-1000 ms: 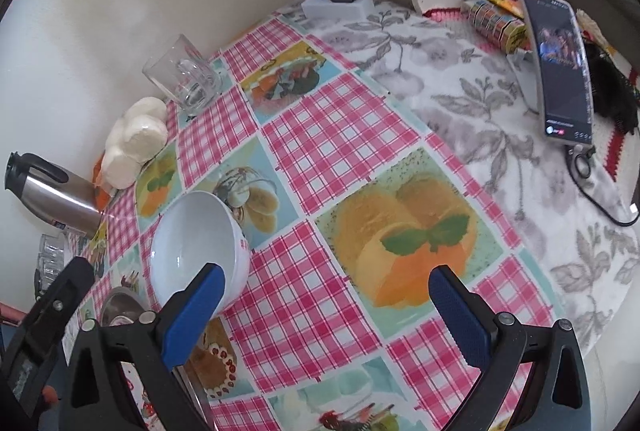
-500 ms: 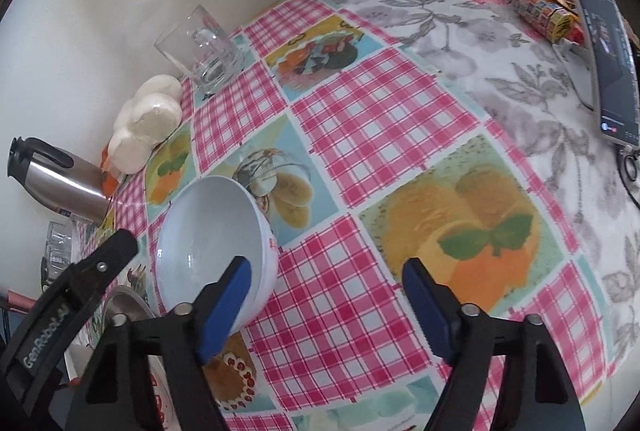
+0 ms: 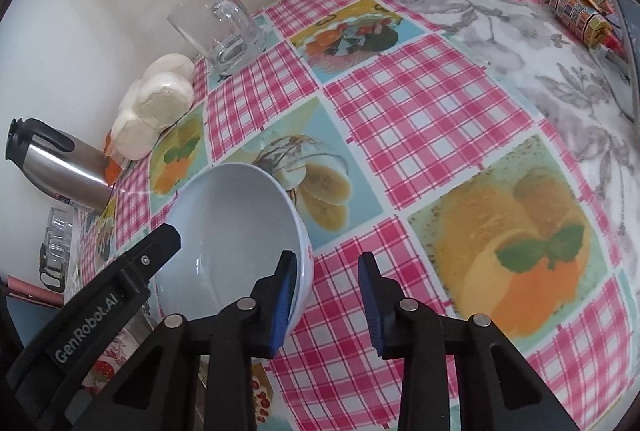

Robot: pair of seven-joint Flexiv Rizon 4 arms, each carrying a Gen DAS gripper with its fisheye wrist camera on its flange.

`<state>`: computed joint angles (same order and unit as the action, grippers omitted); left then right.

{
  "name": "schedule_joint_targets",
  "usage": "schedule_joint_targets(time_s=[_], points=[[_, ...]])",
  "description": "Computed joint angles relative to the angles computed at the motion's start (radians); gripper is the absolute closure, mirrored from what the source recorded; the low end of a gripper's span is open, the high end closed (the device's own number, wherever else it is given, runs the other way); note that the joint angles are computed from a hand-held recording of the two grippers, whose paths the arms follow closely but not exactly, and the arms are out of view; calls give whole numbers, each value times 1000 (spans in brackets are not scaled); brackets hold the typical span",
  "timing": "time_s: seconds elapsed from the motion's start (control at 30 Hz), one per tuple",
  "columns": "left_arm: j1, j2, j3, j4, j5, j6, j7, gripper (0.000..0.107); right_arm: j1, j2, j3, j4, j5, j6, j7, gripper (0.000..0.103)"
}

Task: Organize plates and bowls
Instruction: 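Close both grippers on the rim of the white round bowl, then lift the white round bowl with both grippers and carry it over the basin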

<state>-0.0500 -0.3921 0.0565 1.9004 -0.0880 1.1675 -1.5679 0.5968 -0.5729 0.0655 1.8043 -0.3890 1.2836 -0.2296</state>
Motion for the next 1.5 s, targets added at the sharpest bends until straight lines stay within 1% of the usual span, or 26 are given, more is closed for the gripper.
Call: schedule_joint_targets(time_s=[0.13,0.3,0.4,0.57,0.63,0.77,0.93,0.97,1.07,1.2,1.33,1.4,1.5], points=[[8,-12,-5,-6,-9,-5,8,67,-6,-25,10,-20,7,7,-24,74],[18,-24,-18,-7,-32,-1,25,68,-7,-43,7,-29,20,45,-45,78],[14,-32,-18,-11,-33,0,29,71,-10,-58,4,-33,34,88,-53,79],[11,-39,-22,-12,-39,0,44,76,-10,-69,-4,-32,59,131,-66,79],[14,-41,-29,-11,-48,-3,55,80,-9,-68,-7,-27,67,143,-70,80],[7,-44,-27,-12,-45,-3,66,86,-7,-67,-9,-19,81,160,-78,80],[20,-40,-43,1,-72,8,96,88,-8,-68,-6,-12,98,184,-86,82],[22,-39,-47,4,-80,11,102,88,-16,-68,5,-13,104,184,-94,87],[26,-36,-51,6,-96,9,114,88,-6,-62,-2,-11,110,176,-89,87],[38,-25,-69,14,-136,12,136,89,-27,-63,24,-14,136,187,-97,87],[39,4,-73,27,-158,32,155,89,5,-37,-17,5,126,204,-82,87],[49,22,-87,38,-188,44,175,89,22,-21,-39,14,118,221,-71,87],[66,59,-112,62,-247,64,220,89,71,14,-104,33,87,235,-39,87]])
